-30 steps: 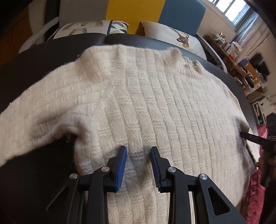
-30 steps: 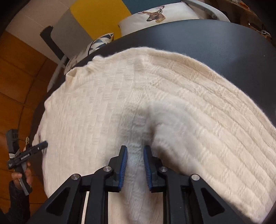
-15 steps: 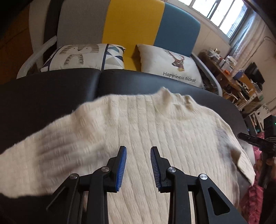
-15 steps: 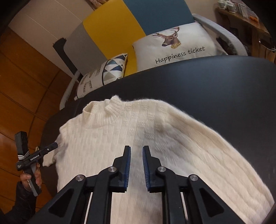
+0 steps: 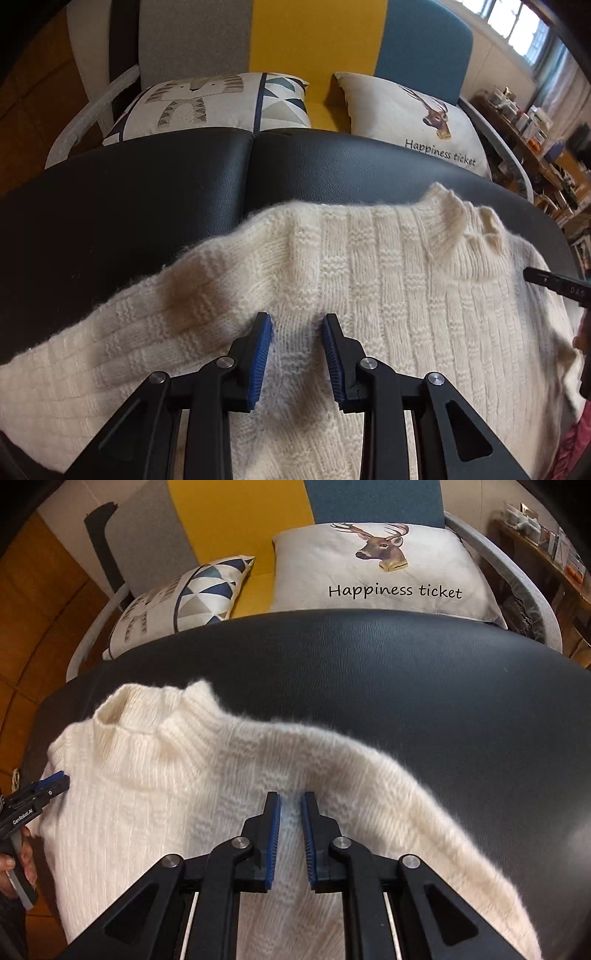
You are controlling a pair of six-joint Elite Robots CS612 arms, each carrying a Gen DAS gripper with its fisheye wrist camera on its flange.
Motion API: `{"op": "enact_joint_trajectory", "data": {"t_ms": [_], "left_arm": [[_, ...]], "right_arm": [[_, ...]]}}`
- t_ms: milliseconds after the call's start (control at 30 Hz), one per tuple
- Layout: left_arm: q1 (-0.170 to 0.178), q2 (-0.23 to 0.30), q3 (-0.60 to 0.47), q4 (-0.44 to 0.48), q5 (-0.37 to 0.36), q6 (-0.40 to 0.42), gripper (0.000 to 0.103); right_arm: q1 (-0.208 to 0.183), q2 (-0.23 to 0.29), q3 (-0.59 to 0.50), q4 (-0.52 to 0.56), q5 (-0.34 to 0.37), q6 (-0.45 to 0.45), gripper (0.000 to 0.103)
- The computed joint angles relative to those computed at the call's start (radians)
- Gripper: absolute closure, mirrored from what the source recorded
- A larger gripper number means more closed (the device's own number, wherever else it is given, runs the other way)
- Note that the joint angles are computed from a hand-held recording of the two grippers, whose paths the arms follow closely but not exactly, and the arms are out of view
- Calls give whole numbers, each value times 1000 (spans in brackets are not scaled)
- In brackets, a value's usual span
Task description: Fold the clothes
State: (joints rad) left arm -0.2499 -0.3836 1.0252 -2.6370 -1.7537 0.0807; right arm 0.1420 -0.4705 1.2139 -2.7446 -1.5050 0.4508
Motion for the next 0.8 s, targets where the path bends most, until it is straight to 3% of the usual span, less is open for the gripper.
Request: {"op": "enact_joint_trajectory", "data": {"t_ms": [233,367,433,567,700,800], "left_arm": [[2,30,-83,70,23,-48,70],[2,-34,24,-18,11,-10,70],[9,-78,103,-54,-51,33,70],[11,-155,258,-100,-143,120,70],[-12,-215,386,-83,-239,206,70],[-49,-256,475,-76,-316,281,70]], "right_arm": [[-7,18,-58,36,6,30,91],[-2,-56,65,-73,94,-67,89],[0,-102,149,-109,150,-120,89],[5,-178,294,-118,158,-158,89],[-3,-203,374,-148,120,-100,89],[-27,-203,407,-219,98,10,89]]}}
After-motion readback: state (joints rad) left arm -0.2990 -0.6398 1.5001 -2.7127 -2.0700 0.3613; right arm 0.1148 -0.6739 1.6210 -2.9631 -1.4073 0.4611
